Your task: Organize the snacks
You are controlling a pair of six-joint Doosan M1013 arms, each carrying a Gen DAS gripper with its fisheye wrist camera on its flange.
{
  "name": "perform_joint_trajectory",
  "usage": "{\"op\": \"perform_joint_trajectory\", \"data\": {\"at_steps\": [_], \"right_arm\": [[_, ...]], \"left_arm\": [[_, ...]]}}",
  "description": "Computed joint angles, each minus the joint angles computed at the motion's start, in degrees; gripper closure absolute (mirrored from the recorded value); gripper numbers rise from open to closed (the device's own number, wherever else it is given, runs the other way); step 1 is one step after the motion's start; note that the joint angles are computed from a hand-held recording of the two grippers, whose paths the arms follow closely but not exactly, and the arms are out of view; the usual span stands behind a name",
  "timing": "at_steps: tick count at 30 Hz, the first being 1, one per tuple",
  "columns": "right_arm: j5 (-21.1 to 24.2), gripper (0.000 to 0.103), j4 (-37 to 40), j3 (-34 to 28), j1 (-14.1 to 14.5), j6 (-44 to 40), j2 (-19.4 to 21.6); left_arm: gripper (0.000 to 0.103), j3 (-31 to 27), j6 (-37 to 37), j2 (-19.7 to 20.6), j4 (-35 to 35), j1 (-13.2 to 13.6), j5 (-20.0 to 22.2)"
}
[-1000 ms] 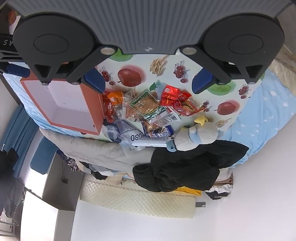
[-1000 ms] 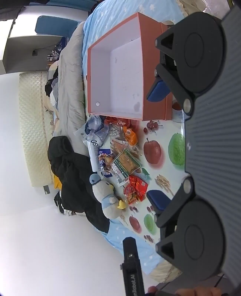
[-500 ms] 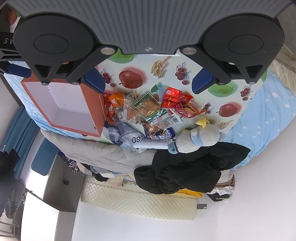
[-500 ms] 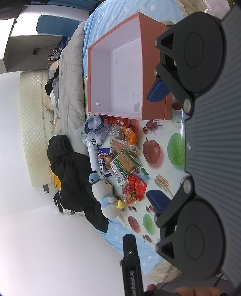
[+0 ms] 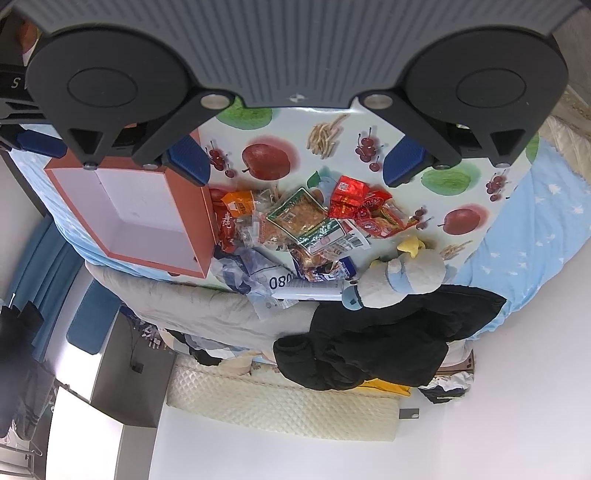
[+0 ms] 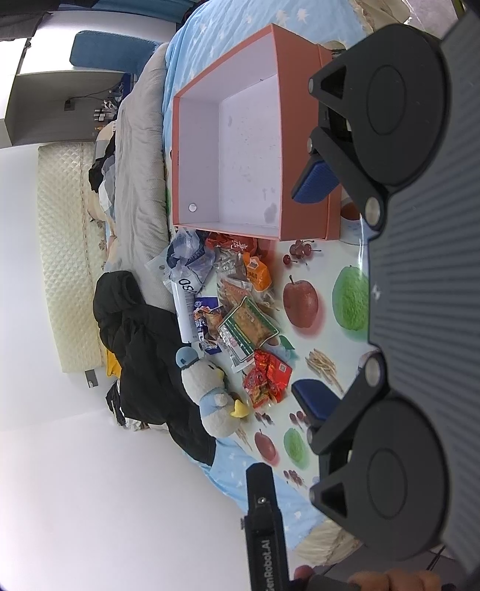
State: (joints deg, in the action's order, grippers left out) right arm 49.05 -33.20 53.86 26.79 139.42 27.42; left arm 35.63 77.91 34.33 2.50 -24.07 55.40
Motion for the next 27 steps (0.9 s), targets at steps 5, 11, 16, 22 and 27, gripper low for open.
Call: {"op": "perform_joint_trajectory", "data": {"at_steps": [5,11,16,22,27], "right_arm": [[0.21,0.000,0.02,-0.20,-0.04,0.08,0.15],[0.28,0.000,-0.19,0.23,-0.03,0.59,0.06],[0.58,0.000,-0.01,0.21,-0.17,0.77,0.10],[0.48,0.000,0.21,0.55,-0.29,0.80,0.00],[0.60,0.000,0.03,0.63,-0.27,1.42,0.06]], "left_arm": [[0.002,-0.09,0.02,0.06,-0.04,-0.04,0.23],[0.002,-0.21,0.72,0.30,-0.77,0.12,0.41],[0.002,-0.62,1.33,0.75,-1.23,0.18,1.17],[0.002,-0.27,1.39,0.67,-1.08,0.19,0.78],[0.002,-0.98,1.77,1.07,-1.82,0.37,1.43]]}}
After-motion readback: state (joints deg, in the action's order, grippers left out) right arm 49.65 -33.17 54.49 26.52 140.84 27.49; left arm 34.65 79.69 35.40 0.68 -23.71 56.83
